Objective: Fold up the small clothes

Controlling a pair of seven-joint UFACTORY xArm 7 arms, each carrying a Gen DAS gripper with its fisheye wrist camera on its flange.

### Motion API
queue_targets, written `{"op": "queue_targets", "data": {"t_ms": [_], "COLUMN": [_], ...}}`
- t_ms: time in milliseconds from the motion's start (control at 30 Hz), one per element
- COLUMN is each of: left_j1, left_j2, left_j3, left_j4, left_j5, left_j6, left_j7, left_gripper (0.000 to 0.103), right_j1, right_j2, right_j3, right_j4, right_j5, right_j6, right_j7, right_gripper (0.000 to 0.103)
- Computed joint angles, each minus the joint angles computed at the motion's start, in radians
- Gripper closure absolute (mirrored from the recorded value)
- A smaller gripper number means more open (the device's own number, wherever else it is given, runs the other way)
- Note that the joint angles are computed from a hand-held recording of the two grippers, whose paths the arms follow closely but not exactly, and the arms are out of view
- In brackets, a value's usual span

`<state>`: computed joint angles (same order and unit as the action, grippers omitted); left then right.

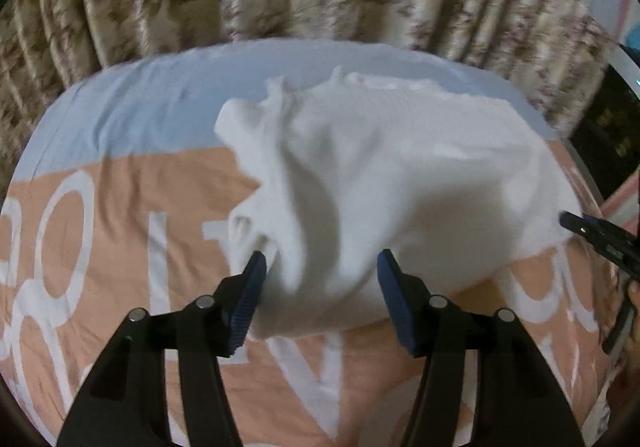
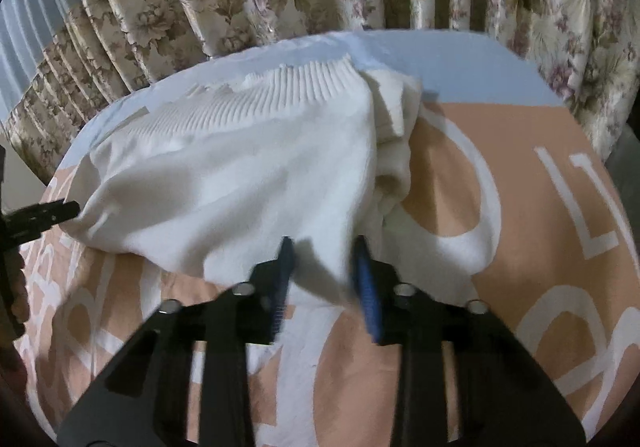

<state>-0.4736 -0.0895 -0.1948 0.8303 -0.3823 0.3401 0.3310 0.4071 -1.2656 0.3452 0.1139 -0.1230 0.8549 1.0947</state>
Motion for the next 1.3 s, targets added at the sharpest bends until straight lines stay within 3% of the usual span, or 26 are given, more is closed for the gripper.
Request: {"op": "queue_targets", "data": {"t_ms": [33, 133, 167, 200, 233, 400, 567, 667, 767, 900, 1000, 1133, 1300], "left_j1": [0.004, 0.022, 0.021, 0.023, 0.028, 0.045, 0.022, 0.027, 0.036, 0.065, 0.091, 0.091, 0.026], "left_j2": [-0.001, 0.035, 0.052, 0.064, 0.077, 0.049, -0.042, -0.020, 0.001, -0.055, -0.077, 0.019, 0.197], "left_j3": [-0.006, -0.015, -0.012, -0.011, -0.011, -0.007, 0.013, 0.009, 0.024, 0.024, 0.020, -0.019, -0.037], "left_j4": [-0.003, 0.025, 0.039, 0.051, 0.064, 0.054, -0.023, -0.037, -0.007, -0.001, 0.021, 0.133, 0.272], "left_j5": [0.029, 0.143, 0.126, 0.121, 0.131, -0.022, -0.132, -0.075, -0.100, 0.028, 0.119, 0.266, 0.521], "left_j6": [-0.007, 0.026, 0.046, 0.067, 0.089, 0.116, 0.144, 0.126, 0.152, 0.123, 0.094, 0.088, 0.067], "left_j7": [-0.020, -0.100, -0.082, -0.076, -0.088, -0.021, 0.030, -0.006, 0.017, -0.064, -0.124, -0.250, -0.467], "left_gripper": [0.028, 0.032, 0.042, 0.076, 0.090, 0.091, 0.092, 0.090, 0.083, 0.049, 0.041, 0.039, 0.034], "right_j1": [-0.001, -0.006, -0.008, -0.008, -0.008, -0.009, -0.001, 0.005, 0.005, 0.006, -0.025, -0.129, -0.270], "right_j2": [0.001, -0.006, -0.011, -0.012, -0.008, -0.003, -0.102, -0.109, -0.081, -0.122, -0.154, -0.039, 0.289], "right_j3": [-0.004, -0.017, -0.014, -0.010, -0.008, 0.003, -0.017, -0.051, -0.027, -0.022, -0.002, -0.043, -0.033], "right_j4": [0.000, -0.005, -0.005, -0.002, 0.001, 0.021, 0.013, -0.020, -0.018, 0.009, 0.045, 0.071, 0.134], "right_j5": [-0.001, -0.001, -0.004, -0.005, -0.006, -0.024, -0.028, 0.012, 0.030, 0.036, 0.002, -0.049, -0.130], "right_j6": [0.003, 0.005, 0.007, 0.009, 0.009, 0.044, 0.129, 0.137, 0.131, 0.176, 0.204, 0.042, -0.278], "right_j7": [-0.004, -0.014, -0.015, -0.016, -0.019, -0.053, -0.091, -0.107, -0.091, -0.081, -0.086, -0.137, -0.195], "right_gripper": [0.081, 0.085, 0.087, 0.088, 0.089, 0.093, 0.094, 0.094, 0.088, 0.068, 0.067, 0.066, 0.067]}}
